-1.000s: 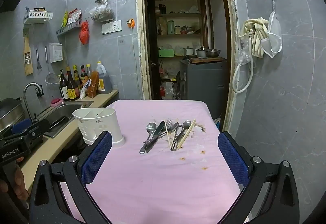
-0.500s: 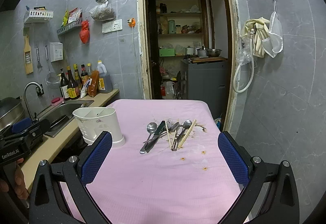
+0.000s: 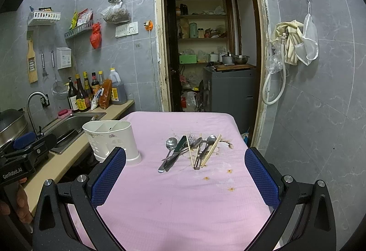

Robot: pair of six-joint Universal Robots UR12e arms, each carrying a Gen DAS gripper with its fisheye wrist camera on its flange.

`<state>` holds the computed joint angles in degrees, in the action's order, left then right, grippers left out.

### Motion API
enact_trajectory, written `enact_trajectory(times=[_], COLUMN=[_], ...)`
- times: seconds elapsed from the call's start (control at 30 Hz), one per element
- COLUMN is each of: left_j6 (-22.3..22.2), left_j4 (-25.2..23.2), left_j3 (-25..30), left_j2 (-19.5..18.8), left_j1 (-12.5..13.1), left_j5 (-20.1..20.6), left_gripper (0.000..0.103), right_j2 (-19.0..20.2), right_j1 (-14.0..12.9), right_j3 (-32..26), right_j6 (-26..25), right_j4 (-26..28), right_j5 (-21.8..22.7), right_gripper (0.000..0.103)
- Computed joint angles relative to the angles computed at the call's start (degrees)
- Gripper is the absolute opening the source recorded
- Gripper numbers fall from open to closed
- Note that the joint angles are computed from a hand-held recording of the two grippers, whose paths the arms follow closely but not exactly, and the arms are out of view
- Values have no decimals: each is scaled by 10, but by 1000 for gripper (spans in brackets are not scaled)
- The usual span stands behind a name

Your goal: Organize utensils

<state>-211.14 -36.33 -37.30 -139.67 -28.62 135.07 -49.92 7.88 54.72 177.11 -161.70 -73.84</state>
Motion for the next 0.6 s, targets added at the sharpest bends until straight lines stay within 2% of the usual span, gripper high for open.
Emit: enact_trajectory(times=[0.6], left_j6=[2], left_j4=[-1], left_j3=[4], left_j2=[-2], left_j1=[-1], left_j5=[1], left_gripper=[103], right_j2=[-1], right_j1=[2], right_j3=[-3], right_j6=[0], right_j4=[3], right_j5=[-3], right_gripper=[102])
